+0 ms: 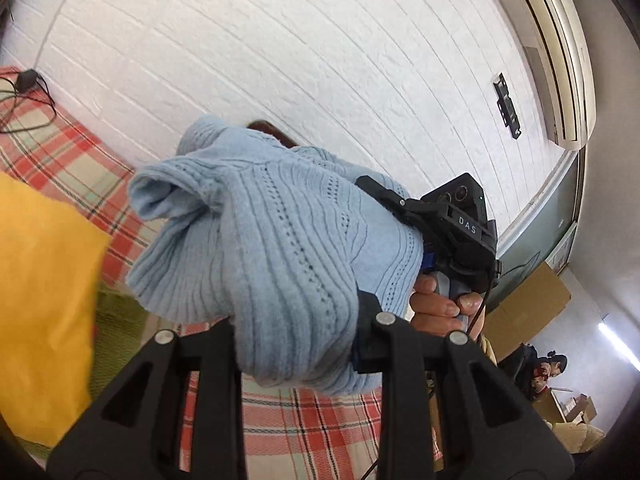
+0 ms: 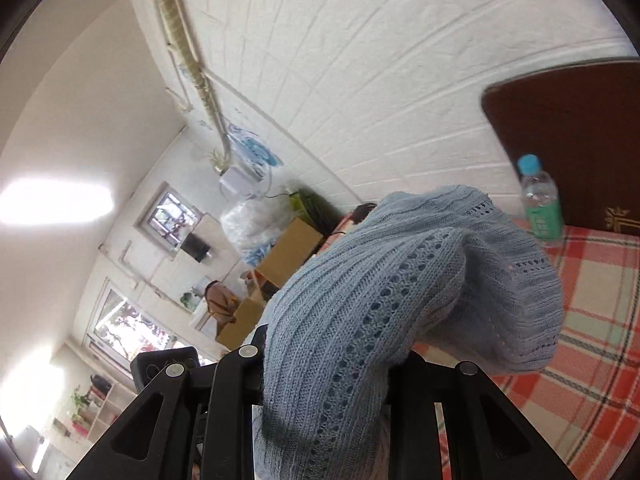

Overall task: Fold clothes
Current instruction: 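Lift the folded cardigan with both grippers and carry it to the sweater stack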

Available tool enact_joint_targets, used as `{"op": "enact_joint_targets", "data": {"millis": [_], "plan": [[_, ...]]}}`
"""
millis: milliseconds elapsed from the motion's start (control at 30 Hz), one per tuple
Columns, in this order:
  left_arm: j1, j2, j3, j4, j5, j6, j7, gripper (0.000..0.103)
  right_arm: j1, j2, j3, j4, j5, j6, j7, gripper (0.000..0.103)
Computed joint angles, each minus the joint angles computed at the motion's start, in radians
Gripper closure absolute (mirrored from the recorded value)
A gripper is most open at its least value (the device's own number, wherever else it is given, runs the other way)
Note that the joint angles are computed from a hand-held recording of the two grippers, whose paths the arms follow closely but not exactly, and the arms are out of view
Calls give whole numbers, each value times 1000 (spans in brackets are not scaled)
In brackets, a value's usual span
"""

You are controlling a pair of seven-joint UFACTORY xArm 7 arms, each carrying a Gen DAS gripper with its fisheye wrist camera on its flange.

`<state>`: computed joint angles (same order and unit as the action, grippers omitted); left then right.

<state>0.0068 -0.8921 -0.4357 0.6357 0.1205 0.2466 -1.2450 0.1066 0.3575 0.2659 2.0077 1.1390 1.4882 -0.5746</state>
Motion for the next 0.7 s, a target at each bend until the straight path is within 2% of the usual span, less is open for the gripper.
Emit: {"op": "enact_joint_targets", "data": {"millis": [200,400,567,700], "plan": [[8,-233,78,-29,22,242,45,74,116,13,56,37,12,-64,53,78],[39,-403,151,-29,33,461,120,74,231,59,102,73,6,-133,99,78],[60,-503,191,-56,29,582,183,74,303,82,127,64,-15,-190,124,78],[76,-577,198,-109,17,616,198,74,343,100,135,59,-47,-211,129,78]]}}
